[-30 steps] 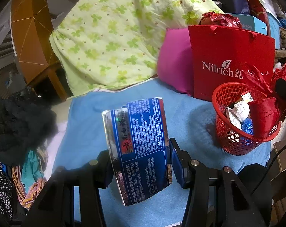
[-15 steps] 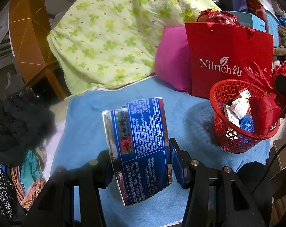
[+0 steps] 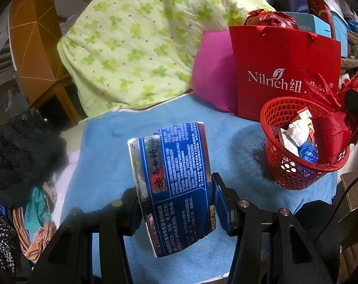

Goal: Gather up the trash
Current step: 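Hold the pill box and ribbon raised and carry them toward the basket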

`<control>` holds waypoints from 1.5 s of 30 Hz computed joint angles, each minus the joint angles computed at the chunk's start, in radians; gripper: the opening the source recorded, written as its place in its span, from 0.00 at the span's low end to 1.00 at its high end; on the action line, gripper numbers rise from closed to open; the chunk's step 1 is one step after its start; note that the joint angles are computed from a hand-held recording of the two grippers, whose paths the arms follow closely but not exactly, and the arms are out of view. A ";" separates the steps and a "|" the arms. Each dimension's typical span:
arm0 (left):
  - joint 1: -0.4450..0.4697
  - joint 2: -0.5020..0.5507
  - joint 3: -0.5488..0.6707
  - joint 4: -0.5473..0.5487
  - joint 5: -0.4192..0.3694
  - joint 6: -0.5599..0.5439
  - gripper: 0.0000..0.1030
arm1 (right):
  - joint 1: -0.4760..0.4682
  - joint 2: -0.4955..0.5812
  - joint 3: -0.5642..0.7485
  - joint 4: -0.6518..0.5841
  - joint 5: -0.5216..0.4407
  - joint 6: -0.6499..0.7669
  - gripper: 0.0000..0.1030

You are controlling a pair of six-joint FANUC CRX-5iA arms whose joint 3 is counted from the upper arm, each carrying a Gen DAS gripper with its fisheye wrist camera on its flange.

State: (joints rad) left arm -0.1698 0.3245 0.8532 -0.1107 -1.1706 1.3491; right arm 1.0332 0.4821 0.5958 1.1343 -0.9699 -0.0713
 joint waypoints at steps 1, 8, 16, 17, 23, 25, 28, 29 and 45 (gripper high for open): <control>0.001 0.000 -0.001 0.003 0.001 -0.001 0.52 | 0.000 0.000 0.001 0.000 -0.002 0.000 0.41; 0.002 0.004 0.006 0.007 -0.004 -0.002 0.52 | -0.001 -0.004 -0.003 0.003 -0.006 -0.007 0.41; 0.000 -0.002 -0.006 0.003 0.001 -0.006 0.52 | -0.003 -0.019 -0.025 0.015 -0.005 -0.026 0.41; -0.001 -0.003 -0.008 0.002 0.003 -0.007 0.52 | -0.002 -0.020 -0.026 0.017 -0.006 -0.029 0.41; -0.002 -0.002 -0.007 0.002 0.002 -0.010 0.52 | -0.003 -0.025 -0.029 0.016 -0.010 -0.029 0.41; -0.002 0.000 -0.006 0.005 -0.001 -0.012 0.52 | -0.004 -0.026 -0.032 0.019 -0.010 -0.031 0.41; -0.006 0.002 -0.004 0.000 -0.002 -0.014 0.52 | -0.004 -0.033 -0.043 0.024 -0.013 -0.042 0.41; -0.005 0.003 -0.003 0.002 -0.003 -0.015 0.52 | -0.006 -0.034 -0.046 0.026 -0.013 -0.045 0.41; -0.012 0.006 0.000 0.008 -0.011 -0.039 0.53 | -0.010 -0.049 -0.066 0.027 -0.028 -0.074 0.41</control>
State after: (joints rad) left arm -0.1822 0.3307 0.8537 -0.1029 -1.1816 1.3098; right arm 1.0235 0.4330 0.5299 1.1612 -0.9979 -0.1451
